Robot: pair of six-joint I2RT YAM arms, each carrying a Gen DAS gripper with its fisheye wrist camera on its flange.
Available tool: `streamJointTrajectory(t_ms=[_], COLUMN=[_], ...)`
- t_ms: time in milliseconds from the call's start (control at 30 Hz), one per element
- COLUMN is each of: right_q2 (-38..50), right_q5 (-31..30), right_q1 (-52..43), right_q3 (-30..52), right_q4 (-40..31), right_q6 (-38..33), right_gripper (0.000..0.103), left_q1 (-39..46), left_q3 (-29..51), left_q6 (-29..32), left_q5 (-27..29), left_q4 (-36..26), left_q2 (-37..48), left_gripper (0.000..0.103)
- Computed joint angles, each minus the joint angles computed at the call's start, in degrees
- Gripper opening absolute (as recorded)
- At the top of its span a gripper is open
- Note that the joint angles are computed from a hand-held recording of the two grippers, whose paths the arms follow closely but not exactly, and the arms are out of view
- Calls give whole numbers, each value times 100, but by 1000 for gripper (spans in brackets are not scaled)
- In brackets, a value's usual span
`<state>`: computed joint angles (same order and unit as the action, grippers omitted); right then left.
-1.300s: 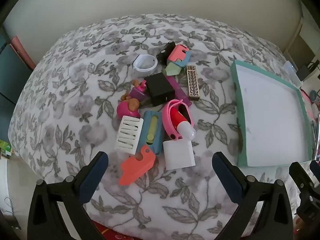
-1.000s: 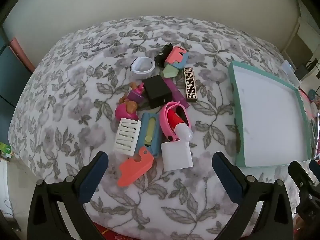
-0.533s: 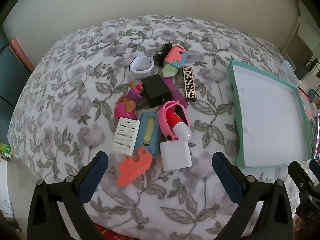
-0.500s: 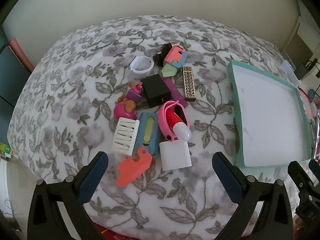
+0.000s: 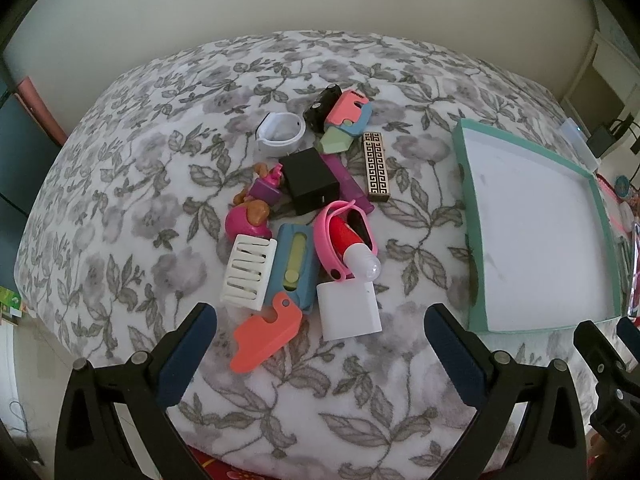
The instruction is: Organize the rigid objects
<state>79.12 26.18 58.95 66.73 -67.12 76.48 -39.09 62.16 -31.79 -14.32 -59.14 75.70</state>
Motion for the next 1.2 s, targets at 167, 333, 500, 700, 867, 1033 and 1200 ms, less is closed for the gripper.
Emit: streamJointTrajectory(t_ms=[167, 333, 500, 700, 867, 1033, 1200], right_q2=[-11, -10, -38, -56, -57, -40, -7], right_q5=[-19, -28, -44, -66, -67, -49, -23], right_q1=[-1, -1, -8, -14, -13, -8, 16], right_q3=[-19, -21, -62, -83, -78, -41, 15], right_q4=[6, 5, 18, 17, 9, -33, -93], right_q6=[0, -4, -18, 9, 9, 4, 12], right_gripper=[103, 103, 103, 103, 103, 103, 103], left_q1=[-4, 12, 24, 48, 39, 23, -32], left_q3=[8, 6, -4, -45, -45, -36, 10], left_q6=[-4, 5, 18, 42, 26, 10, -16], left_q5=[1, 3, 7, 10, -3, -12, -41], left_q4=[-8, -19, -24, -2, -1, 11, -11], left_q2=[6, 0, -5, -33, -27, -11, -3], left_gripper=[103, 103, 103, 103, 103, 103, 103])
